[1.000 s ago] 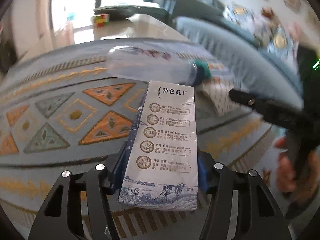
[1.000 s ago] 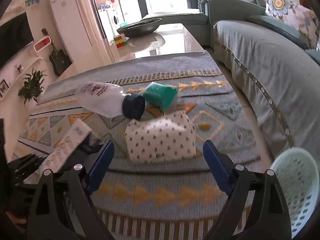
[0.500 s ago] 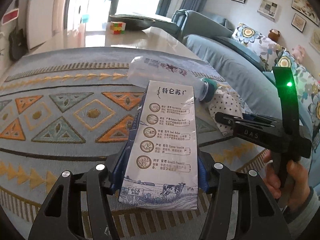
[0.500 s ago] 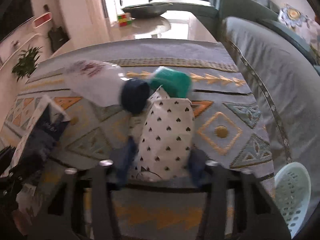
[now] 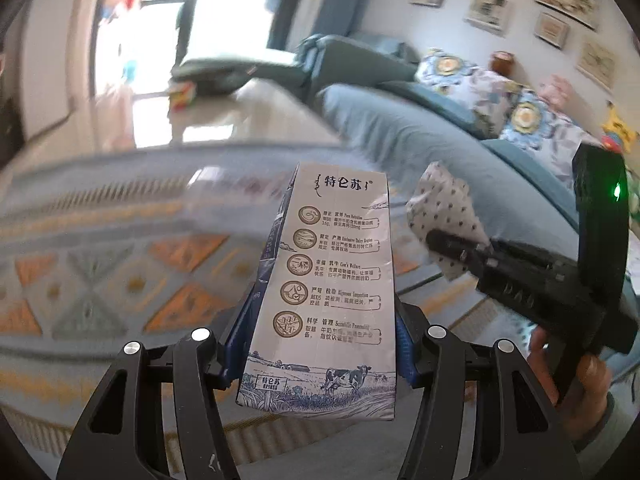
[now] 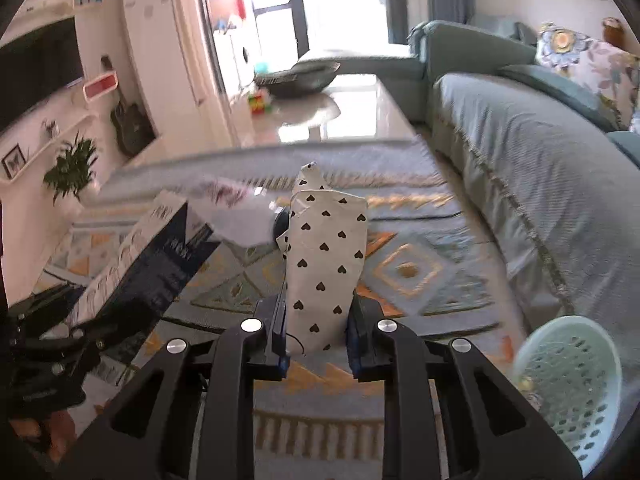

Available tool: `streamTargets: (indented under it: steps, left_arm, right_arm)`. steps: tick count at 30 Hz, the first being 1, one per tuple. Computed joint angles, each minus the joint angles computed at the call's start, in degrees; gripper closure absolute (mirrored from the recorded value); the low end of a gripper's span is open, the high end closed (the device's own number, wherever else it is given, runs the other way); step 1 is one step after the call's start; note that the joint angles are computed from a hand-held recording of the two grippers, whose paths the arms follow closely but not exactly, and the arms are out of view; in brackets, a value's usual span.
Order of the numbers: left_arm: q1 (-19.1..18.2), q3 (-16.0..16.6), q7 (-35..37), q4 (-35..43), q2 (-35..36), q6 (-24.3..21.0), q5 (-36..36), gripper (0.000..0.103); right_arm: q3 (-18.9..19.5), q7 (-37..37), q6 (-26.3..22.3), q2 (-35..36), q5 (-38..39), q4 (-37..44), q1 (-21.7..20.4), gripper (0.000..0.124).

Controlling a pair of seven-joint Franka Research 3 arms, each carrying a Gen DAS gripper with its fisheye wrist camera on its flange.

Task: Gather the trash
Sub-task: 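Carry the carton and tissue pack over the basket and release both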

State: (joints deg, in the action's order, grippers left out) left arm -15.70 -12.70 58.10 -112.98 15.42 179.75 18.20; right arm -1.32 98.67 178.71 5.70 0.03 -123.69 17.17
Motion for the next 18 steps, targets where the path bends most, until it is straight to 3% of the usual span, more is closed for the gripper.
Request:
streamTargets:
  steps: [4, 9, 14, 16, 18]
  left_arm:
    - [0.1, -3.7, 4.5, 6.2, 0.7, -3.4, -0.6, 0.047]
    - [-2.2, -6.6, 9.6, 16.5, 4.4, -10.1, -3.2, 0.047]
    - [-4.8, -10.4, 15.8, 29.2, 11.6, -18.7, -9.3, 0.047]
    - [-6.4, -10.7, 17.7, 34.4, 15.1, -22.4, -11.5, 0.047]
    - [-8.7, -10.7, 19.1, 41.0, 19.3, -27.5, -13.1, 0.047]
  right_arm:
    - [-3.6, 11.7, -1.1, -6.0, -12.1, -3.6, -0.8, 0.105]
    - [-0.4, 21.2, -4.3, -14.0, -21.3, -8.5, -9.7, 0.105]
    - [2.3, 23.5, -6.9, -19.7, -21.1, -12.9, -17.8, 0.105]
    - [3.6, 24.4, -8.2, -21.2, -20.9, -14.5, -21.4, 0.105]
    - [2.8, 22.9, -9.5, -22.1, -17.4, -16.1, -22.4, 0.105]
